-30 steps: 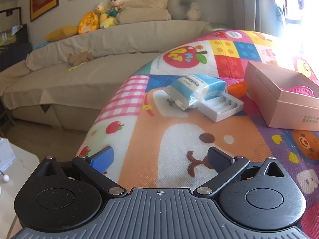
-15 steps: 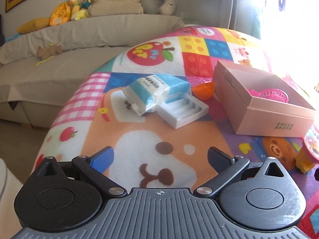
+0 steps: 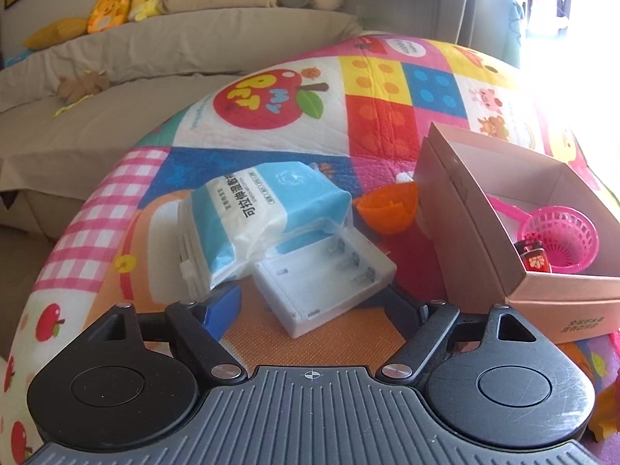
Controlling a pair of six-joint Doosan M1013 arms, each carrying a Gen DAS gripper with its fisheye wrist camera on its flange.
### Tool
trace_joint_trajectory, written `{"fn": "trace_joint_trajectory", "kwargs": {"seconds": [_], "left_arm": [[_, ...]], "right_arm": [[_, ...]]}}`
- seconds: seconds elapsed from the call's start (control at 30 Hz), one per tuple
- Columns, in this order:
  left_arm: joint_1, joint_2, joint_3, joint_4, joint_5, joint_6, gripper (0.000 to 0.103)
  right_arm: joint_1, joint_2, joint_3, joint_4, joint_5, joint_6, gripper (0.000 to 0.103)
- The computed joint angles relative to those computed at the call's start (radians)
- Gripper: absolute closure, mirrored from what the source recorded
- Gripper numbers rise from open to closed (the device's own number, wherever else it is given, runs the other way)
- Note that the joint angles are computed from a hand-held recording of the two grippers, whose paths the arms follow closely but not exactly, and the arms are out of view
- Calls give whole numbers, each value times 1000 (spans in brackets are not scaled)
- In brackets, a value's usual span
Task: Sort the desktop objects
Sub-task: 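Hold the pink toy with the right tool while the left tool grasps the battery holder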
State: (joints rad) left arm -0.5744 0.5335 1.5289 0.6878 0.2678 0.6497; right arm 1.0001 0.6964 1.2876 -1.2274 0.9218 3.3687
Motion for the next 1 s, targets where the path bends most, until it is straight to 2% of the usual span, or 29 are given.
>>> {"fn": "trace_joint_trajectory", "kwargs": {"seconds": [0.2, 0.3, 0.4, 0.47, 0.5, 0.53, 0.6, 0.63, 0.77, 0.87, 0.97, 1.0], "left_arm": [[-4, 3, -4, 204, 59, -180, 12], [-9, -1, 9, 392, 110, -329, 10], [-14, -4, 24, 589, 193, -477, 8], [-9, -8, 31, 625, 210, -511, 8], [2, -15, 37, 603, 168, -499, 7], [16, -24, 43, 529, 95, -436, 6], [34, -31, 45, 281, -18, -211, 5], [32, -29, 41, 205, -34, -140, 4], [9, -1, 9, 157, -25, -73, 4], [-3, 21, -26, 118, 26, -24, 4], [-3, 25, -36, 63, 39, 48, 17], [-2, 23, -32, 61, 35, 55, 18]], "right_arm": [[-2, 1, -2, 8, -4, -3, 0], [-2, 1, -3, 12, -3, -6, 0], [-3, 2, -5, 22, -1, -14, 0], [-3, 3, -7, 27, 1, -18, 0], [-4, 3, -8, 30, 2, -22, 0], [-4, 4, -9, 32, 2, -24, 0], [-4, 4, -11, 39, 4, -27, 0], [-4, 5, -13, 43, 5, -30, 0], [-4, 6, -15, 44, 12, -29, 0], [-3, 6, -13, 37, 14, -22, 0], [-3, 5, -10, 33, 11, -16, 0], [-4, 4, -9, 32, 9, -15, 0]]}}
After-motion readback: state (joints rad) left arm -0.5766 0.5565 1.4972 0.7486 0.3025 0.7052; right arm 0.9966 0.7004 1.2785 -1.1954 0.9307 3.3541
